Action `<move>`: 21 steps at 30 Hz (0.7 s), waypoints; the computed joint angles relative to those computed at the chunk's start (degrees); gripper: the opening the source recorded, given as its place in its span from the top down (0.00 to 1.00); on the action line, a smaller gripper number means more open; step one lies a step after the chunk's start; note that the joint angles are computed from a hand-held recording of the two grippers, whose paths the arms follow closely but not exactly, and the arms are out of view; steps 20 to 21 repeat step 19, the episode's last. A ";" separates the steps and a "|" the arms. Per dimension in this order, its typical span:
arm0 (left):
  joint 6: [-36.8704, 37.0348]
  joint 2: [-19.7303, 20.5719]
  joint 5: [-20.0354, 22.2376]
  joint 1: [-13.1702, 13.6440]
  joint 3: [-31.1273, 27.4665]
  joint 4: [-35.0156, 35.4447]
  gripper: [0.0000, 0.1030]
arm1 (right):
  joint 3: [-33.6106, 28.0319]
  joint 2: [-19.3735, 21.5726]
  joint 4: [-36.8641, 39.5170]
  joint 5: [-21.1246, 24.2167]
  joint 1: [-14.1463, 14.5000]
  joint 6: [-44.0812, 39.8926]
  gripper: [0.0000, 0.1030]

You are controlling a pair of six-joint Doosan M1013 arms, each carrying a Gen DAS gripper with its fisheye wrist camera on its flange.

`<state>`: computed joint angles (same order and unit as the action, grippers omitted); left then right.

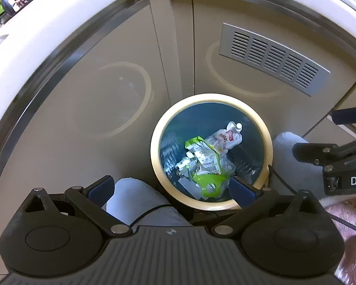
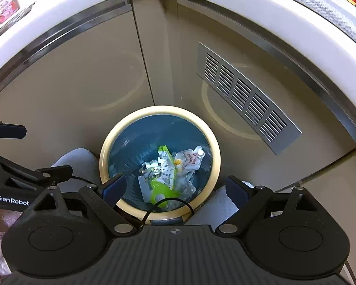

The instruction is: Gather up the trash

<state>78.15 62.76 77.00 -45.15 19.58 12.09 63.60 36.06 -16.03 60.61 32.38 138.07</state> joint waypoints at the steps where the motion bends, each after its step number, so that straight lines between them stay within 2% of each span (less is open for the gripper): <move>1: 0.23 0.40 0.66 -0.03 -0.76 -0.10 0.00 | -0.04 0.07 0.15 0.17 -0.03 -0.02 0.10; 9: 1.30 2.01 3.05 -0.03 -3.60 -1.07 0.00 | -0.21 0.27 0.52 0.56 -0.09 -0.03 0.08; 21: 1.06 2.83 4.16 -0.09 -5.00 -0.91 0.00 | -0.29 0.36 0.21 0.71 0.02 -0.22 0.08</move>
